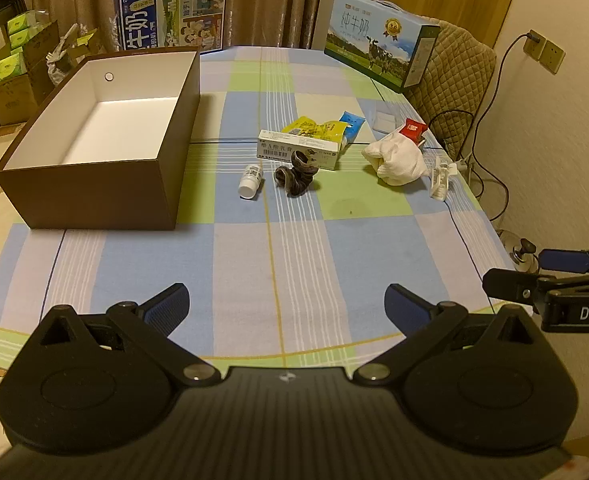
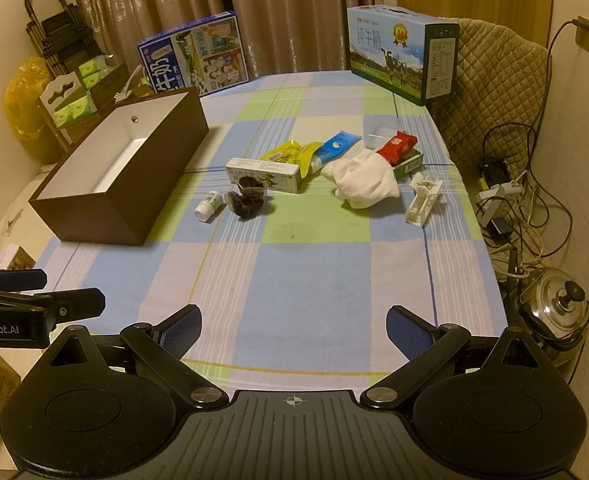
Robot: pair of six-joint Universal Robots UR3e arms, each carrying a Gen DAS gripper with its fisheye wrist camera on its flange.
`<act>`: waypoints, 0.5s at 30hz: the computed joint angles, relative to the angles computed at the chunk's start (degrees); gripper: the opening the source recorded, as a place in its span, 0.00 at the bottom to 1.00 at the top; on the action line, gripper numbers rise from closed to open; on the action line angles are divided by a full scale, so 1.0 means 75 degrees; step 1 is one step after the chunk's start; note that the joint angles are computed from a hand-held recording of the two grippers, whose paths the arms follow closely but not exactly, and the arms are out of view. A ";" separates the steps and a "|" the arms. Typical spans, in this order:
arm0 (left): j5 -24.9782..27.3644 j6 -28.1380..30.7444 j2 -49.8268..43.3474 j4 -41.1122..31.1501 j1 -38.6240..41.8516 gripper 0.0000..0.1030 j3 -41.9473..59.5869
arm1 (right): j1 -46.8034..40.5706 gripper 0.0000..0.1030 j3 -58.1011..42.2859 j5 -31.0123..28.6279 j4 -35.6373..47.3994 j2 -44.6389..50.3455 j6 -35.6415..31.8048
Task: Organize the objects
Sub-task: 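Move both tools toward the items on the table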
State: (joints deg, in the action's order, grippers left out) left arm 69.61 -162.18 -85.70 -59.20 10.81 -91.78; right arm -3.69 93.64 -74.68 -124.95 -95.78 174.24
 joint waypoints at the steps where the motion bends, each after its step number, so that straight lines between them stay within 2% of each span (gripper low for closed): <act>1: -0.0007 0.0008 -0.0012 -0.0005 0.0001 0.99 0.0012 | 0.0004 0.94 -0.0012 -0.0010 0.0003 0.0007 0.0013; 15: -0.0303 0.0516 -0.0291 -0.0312 0.0285 0.99 0.0290 | 0.0506 0.94 -0.0249 -0.0565 -0.0104 0.0303 0.0653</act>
